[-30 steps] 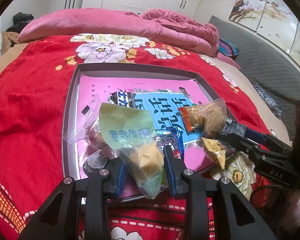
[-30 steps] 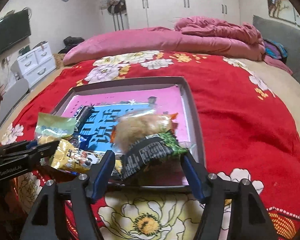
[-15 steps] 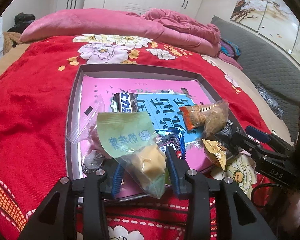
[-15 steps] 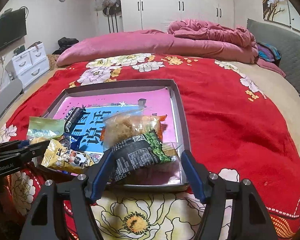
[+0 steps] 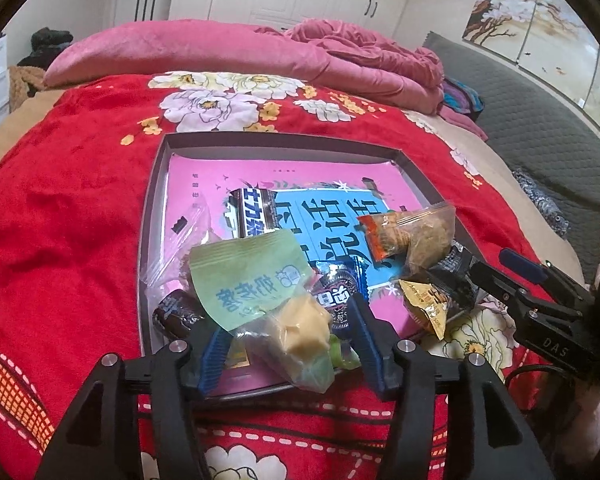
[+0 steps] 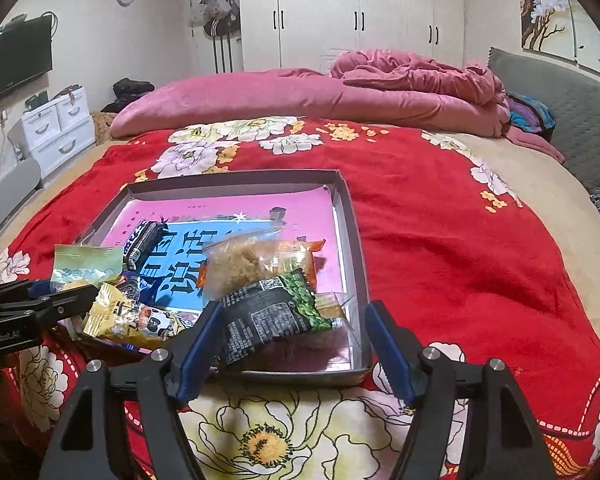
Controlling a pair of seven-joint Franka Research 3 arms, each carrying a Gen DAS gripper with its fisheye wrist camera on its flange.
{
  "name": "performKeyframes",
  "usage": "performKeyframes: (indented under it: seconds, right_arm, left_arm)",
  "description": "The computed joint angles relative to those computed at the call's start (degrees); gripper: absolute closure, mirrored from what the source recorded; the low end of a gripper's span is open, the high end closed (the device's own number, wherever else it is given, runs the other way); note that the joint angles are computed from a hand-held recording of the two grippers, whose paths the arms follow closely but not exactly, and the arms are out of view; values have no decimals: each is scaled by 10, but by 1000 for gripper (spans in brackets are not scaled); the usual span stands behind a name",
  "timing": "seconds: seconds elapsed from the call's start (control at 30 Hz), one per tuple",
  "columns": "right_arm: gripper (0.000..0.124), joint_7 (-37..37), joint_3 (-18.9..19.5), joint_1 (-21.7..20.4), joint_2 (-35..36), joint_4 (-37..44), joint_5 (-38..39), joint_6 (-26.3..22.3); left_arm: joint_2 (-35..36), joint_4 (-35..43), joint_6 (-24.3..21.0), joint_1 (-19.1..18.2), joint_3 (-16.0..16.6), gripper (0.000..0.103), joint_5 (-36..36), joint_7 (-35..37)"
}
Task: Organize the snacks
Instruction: 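Lower both bags into the tray and open both tools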
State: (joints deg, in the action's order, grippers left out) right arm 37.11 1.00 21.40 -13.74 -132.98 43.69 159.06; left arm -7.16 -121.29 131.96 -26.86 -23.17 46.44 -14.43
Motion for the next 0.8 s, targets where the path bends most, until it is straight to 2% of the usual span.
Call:
performKeyframes:
  seconds: [0.5, 0.8]
  right_arm:
    - [50, 8, -4, 1, -13, -10, -3, 19]
    - [45, -22, -20, 15, -28, -13, 42, 33]
  left_arm:
    - [-17, 1, -34, -2, -10, 33, 17, -17]
    - [-29, 1, -55, -5, -18, 28, 28, -31]
